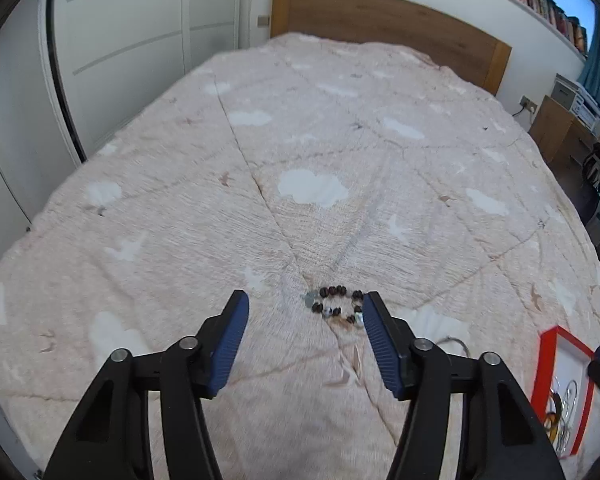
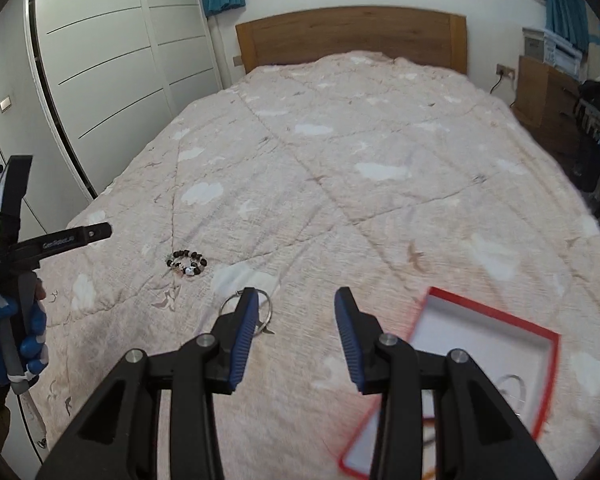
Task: Organize jewelry
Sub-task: 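Move the left tool to the beaded bracelet while the right tool moves to the silver bangle, then grasp the beaded bracelet with the left tool while the right tool grasps the silver bangle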
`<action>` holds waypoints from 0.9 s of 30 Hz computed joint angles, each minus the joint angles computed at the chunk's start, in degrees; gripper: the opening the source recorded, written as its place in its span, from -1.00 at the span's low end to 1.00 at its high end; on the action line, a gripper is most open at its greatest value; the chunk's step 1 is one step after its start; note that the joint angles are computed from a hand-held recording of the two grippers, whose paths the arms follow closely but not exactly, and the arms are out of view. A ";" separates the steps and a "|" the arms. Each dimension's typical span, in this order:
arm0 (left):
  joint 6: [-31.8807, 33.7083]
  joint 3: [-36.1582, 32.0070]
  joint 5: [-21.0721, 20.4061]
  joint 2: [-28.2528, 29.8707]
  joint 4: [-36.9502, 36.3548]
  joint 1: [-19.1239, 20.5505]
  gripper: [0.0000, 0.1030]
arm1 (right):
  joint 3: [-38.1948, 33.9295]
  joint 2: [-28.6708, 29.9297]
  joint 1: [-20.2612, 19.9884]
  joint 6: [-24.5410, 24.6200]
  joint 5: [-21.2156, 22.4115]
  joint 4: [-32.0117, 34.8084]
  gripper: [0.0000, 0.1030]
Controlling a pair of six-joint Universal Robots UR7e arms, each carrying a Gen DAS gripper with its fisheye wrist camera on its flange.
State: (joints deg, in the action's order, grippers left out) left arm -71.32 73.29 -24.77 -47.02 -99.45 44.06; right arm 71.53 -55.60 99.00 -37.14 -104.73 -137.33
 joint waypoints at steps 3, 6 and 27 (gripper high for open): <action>6.75 -1.34 -2.67 1.90 -6.52 3.39 -0.03 | -2.76 4.25 -0.99 0.53 0.60 2.52 -0.26; 10.22 -3.09 -4.35 4.08 -7.84 5.95 -0.03 | -4.98 7.84 -2.01 1.41 1.30 4.58 -0.26; 21.16 -6.32 -6.35 10.52 -8.05 9.75 -0.59 | -3.87 13.01 -3.24 -0.71 -2.08 5.45 -0.75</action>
